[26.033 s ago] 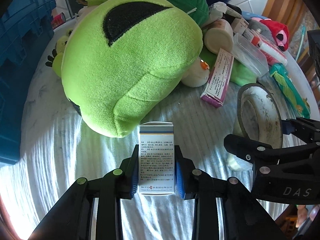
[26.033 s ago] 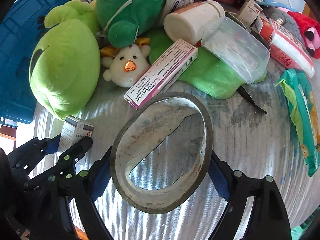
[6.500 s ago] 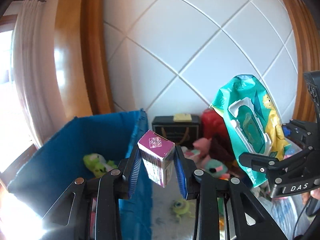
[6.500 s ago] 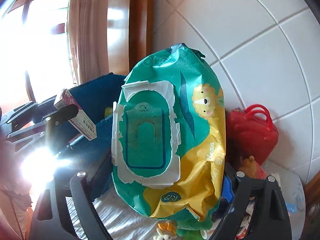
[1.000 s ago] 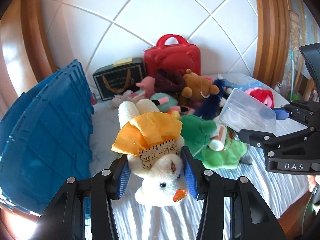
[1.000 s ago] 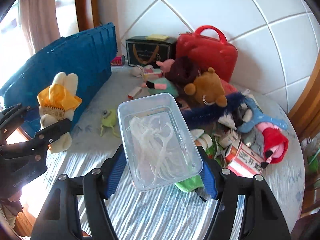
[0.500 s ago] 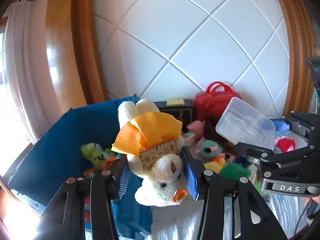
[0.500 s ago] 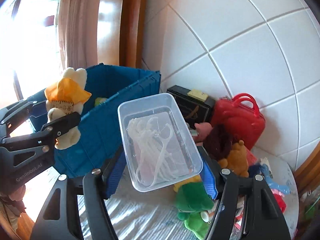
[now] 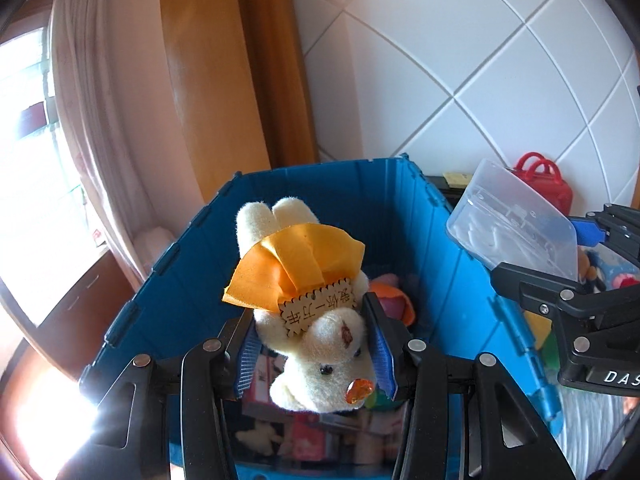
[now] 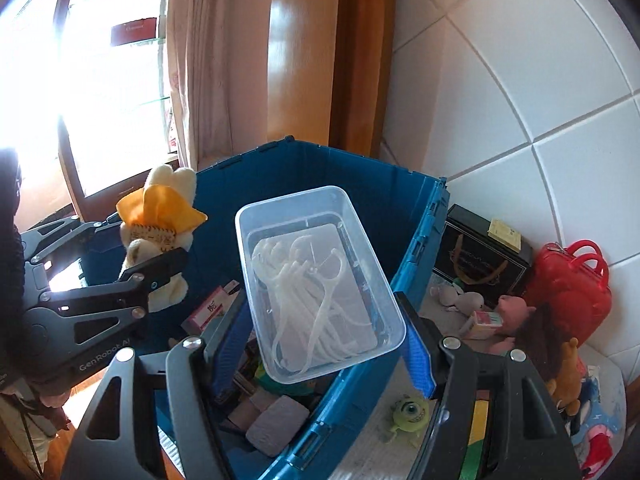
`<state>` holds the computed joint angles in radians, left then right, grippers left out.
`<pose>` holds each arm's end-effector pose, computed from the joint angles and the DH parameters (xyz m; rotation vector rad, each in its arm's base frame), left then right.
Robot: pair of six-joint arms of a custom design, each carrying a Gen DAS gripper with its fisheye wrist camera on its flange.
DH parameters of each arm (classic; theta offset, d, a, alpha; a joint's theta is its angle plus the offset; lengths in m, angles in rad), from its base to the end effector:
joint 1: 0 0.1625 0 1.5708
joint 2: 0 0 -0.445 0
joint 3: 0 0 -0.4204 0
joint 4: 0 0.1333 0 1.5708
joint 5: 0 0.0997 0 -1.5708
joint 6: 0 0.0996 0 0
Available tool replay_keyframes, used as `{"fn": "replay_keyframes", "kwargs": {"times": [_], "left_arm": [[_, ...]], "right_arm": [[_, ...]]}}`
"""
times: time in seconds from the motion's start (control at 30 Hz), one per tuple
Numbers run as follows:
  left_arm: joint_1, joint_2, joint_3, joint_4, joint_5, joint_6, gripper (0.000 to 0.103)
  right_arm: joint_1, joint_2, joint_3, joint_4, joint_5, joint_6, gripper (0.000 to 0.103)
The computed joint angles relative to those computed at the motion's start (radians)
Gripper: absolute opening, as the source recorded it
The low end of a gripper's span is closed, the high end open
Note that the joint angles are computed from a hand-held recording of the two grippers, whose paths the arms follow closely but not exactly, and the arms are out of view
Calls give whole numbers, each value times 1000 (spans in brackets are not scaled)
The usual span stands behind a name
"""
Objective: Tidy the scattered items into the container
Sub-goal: 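Carry the bunny and floss box over the blue crate and open both tools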
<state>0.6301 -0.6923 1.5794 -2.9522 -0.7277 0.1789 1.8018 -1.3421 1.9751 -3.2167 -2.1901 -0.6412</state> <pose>-0.4653 -0.5963 0.1096 1.0295 2.1469 -0.9485 0.2020 -0.5292 0.3889 0.5629 -2.1122 1.0286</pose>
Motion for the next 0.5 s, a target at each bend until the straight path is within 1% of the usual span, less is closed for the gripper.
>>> {"fn": "replay_keyframes", "kwargs": {"times": [0.1,0.17,0.2,0.23,0.27,0.3,0.33,0.4,0.5], "left_arm": [[30,-10,-5,3,-13,23,47],[46,-14,-11,-3,-21,37,49],[54,-16,-14,-6,-26,43,57],[58,-22,-11,-7,-33,45,73],[60,-27,-5,-11,-39,45,84],[62,-27,-1,-27,-37,51,98],[66,-28,1,-43,-36,61,102],[75,-35,5,-40,-44,59,102],[82,-40,7,-14,-50,26,102]], "right_arm": [[12,44,-25,0,-19,13,67],[16,69,-41,-2,-32,17,67],[15,80,-49,-6,-38,18,68],[16,90,-57,-14,-46,20,70],[18,101,-63,-29,-60,22,74],[20,110,-69,-43,-73,23,85],[19,116,-73,-56,-80,23,94],[21,124,-78,-70,-90,26,99],[25,130,-79,-89,-106,25,103]]}}
